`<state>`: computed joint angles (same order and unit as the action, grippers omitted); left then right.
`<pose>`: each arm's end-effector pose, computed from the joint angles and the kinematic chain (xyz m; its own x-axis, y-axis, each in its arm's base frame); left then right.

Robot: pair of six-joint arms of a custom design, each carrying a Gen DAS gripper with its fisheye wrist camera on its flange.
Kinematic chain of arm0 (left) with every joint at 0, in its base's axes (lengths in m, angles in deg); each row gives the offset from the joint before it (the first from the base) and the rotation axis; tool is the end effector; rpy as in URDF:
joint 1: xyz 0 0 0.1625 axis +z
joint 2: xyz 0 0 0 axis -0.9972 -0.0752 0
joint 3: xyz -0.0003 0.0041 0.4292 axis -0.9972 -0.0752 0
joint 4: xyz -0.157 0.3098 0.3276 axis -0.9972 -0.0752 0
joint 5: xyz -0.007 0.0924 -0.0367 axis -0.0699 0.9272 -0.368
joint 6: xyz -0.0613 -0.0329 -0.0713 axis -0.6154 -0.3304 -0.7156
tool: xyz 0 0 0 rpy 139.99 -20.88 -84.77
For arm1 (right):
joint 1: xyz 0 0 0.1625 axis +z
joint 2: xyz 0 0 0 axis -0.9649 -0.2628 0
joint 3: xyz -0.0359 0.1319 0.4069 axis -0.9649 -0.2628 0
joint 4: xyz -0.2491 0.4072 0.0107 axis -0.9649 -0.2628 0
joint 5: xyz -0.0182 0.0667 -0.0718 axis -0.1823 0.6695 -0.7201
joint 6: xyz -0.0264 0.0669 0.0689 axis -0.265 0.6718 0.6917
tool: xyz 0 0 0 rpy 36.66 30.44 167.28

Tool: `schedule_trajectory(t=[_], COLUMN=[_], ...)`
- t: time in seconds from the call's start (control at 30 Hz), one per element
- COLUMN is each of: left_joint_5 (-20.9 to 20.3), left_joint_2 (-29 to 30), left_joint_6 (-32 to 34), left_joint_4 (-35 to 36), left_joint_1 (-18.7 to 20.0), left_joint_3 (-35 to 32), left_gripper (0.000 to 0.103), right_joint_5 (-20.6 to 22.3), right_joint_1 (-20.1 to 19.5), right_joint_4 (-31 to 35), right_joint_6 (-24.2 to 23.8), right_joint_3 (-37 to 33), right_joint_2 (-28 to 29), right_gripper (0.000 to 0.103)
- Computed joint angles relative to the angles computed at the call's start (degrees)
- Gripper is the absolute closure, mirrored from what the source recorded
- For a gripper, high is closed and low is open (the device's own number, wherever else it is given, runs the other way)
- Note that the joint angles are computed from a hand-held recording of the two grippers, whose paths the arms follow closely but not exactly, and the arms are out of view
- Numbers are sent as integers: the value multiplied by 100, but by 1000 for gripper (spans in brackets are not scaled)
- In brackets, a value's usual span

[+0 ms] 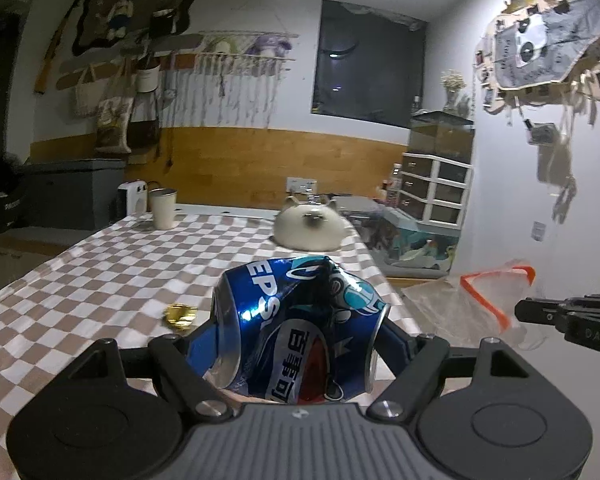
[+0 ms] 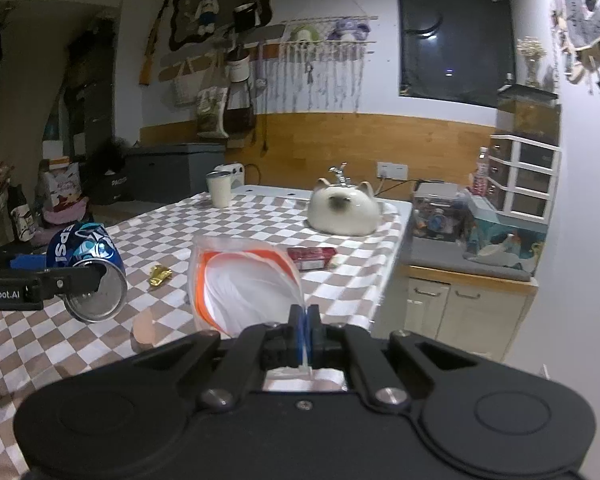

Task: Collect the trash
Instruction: 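Lift the can and bag and carry them over the wastebasket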

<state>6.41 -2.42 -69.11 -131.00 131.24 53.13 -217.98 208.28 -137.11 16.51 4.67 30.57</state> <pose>-0.2412 -0.5387 0.6000 -0.7484 0.1690 -0.6413 0.6557 0.3333 -0.6774 0.6138 -0.5506 0.2288 -0.6867 -0.2571 0.6800 -0.7235 0.3322 -0.6051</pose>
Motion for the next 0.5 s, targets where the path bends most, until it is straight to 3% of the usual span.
schedule_trajectory(t=[0.5], left_joint_5=[-155], left_joint_2=[576], left_joint_6=[-413], left_joint_4=[-135], left_joint_1=[-625], left_joint_3=[325], left_gripper=[23], right_joint_5=[-551], right_joint_1=[-112], right_joint_4=[-1012], right_joint_6=[-33], right_joint_3=[1533], right_joint_2=[-1308], right_gripper=[101])
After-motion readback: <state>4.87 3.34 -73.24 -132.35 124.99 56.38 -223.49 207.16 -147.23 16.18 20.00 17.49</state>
